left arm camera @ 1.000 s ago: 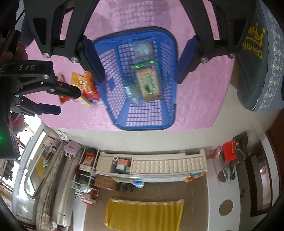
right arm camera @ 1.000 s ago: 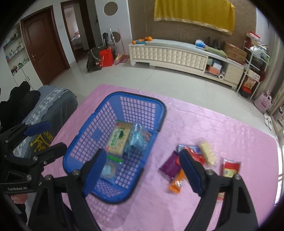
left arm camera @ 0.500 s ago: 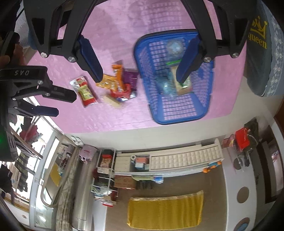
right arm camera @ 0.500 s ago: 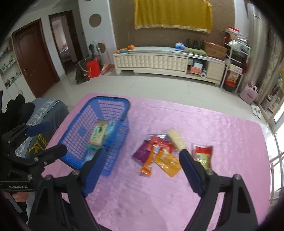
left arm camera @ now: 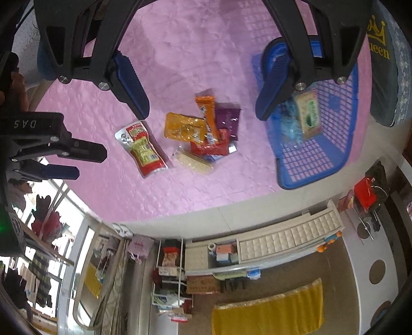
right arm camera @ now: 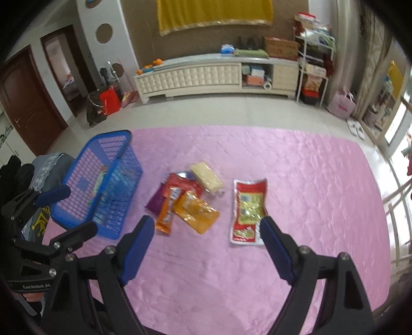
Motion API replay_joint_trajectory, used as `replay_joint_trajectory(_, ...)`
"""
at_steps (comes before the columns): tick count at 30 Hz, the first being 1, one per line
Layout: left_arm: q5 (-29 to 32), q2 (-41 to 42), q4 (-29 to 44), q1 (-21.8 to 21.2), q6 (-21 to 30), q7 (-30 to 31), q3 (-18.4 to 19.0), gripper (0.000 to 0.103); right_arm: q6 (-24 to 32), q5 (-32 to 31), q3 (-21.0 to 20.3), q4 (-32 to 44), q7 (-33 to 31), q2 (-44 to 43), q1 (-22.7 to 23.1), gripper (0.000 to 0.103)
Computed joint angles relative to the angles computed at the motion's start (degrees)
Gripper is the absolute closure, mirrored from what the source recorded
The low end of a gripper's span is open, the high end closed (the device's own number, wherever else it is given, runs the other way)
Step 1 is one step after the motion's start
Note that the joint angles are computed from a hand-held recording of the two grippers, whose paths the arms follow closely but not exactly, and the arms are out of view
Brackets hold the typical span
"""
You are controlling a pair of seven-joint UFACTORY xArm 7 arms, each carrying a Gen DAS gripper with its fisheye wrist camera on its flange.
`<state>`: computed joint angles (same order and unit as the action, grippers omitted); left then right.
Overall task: Organize snacks
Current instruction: 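Withdraw both grippers from the basket back toward the remaining snacks, then grasp the orange stick snack with the left gripper while the right gripper grasps the red-and-silver pouch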
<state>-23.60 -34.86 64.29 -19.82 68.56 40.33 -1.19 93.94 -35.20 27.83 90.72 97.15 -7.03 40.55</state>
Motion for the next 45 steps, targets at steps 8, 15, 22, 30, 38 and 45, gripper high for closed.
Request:
replay_joint_trajectory(8, 3.0, 2.4, -1.6, -0.2, -0.2, -5.5, -4.4, 0.02, -11.0, 13.6, -4.1, -16.5, 1.3, -12.5, -4.4, 0.016)
replay_joint_trajectory(15, 7.0, 7.6, -1.2, -0.1, -2.0, -12.9, -7.6, 0.02, -16.9, 19.6, -5.7, -25.2, -3.0, -18.2, -8.6, 0.016)
replay_joint_trajectory(22, 12.8, 11.9, -2.0, -0.8, -6.6, -16.6, -9.8, 0.02, -20.5, 23.0, -6.5, -30.2, -11.8, -19.2, -12.9, 0.016)
replay_joint_trajectory(30, 17.9, 16.9, -2.3, -1.2, -10.5, -19.1, -10.2, 0.02, -26.3, 26.2, -7.3, -35.4, -17.5, -19.2, -16.9, 0.016)
replay_joint_trajectory(38, 19.8, 22.0, 0.1, -1.6, -11.1, -20.6, -10.3, 0.022, -30.7, 28.2, -8.2, -37.0, -19.3, -17.8, -18.3, 0.016)
replay_joint_trajectory(45, 20.4, 25.4, 1.8, -1.9, -9.2, -21.7, -10.2, 0.057, -28.9, 27.2, -8.1, -36.7, -20.5, -16.9, -18.4, 0.016)
